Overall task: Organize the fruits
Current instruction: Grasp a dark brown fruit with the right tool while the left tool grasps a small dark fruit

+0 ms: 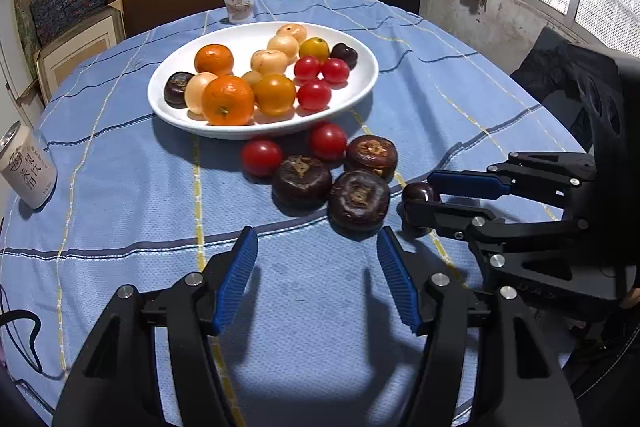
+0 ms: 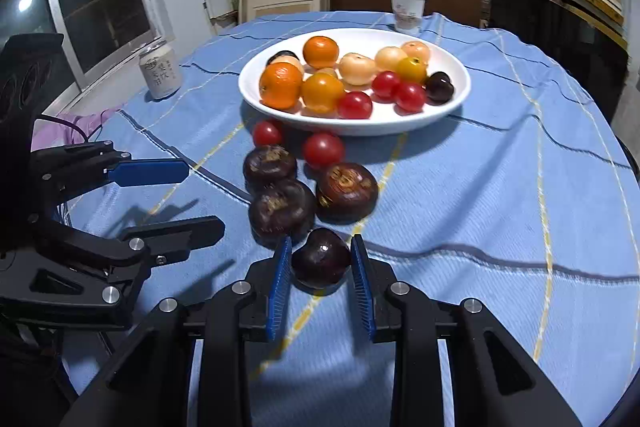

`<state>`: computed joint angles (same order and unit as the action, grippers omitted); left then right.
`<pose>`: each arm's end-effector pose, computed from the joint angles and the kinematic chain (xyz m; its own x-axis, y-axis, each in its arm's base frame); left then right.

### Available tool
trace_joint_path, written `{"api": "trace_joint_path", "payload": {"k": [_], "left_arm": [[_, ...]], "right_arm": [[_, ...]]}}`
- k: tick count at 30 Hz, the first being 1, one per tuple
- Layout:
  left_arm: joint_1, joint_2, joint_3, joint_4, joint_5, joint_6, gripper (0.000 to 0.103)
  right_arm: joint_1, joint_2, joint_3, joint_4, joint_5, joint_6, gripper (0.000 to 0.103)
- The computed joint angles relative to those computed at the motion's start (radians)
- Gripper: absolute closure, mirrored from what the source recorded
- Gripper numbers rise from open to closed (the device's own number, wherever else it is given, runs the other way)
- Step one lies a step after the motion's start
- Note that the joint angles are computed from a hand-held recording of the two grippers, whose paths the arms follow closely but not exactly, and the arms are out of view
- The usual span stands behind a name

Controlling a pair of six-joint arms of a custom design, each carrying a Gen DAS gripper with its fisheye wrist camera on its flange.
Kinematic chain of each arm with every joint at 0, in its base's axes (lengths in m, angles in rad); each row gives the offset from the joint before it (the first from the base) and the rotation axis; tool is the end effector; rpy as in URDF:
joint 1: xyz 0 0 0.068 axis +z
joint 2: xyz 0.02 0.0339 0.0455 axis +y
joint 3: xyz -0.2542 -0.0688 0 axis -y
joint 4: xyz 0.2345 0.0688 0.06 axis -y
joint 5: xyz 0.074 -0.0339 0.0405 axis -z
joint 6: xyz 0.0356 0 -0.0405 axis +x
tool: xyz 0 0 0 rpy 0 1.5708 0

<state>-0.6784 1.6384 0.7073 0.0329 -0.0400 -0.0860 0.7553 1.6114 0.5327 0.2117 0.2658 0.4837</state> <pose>0.2295 -0.1831 0.1291 -0.6590 0.4209 -0.6234 0.5531 0.8328 -0.0223 0.1987 0.1742 0.1066 -0.7414 -0.0818 -0.6660 -0.2179 0.9681 0.1237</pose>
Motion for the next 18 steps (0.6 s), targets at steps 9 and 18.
{"api": "trace_joint_path", "payload": {"k": [9,18], "left_arm": [[-0.026,0.026,0.02,-0.006,-0.018,-0.012,0.042],[-0.038,0.073,0.064,-0.012,-0.036,-0.035,0.042]], "right_arm": [[0.03,-0.027,-0.043,0.014,0.037,0.026,0.073],[0.034,-0.068,-0.081,0.015,0.051,0.056,0.073]]}}
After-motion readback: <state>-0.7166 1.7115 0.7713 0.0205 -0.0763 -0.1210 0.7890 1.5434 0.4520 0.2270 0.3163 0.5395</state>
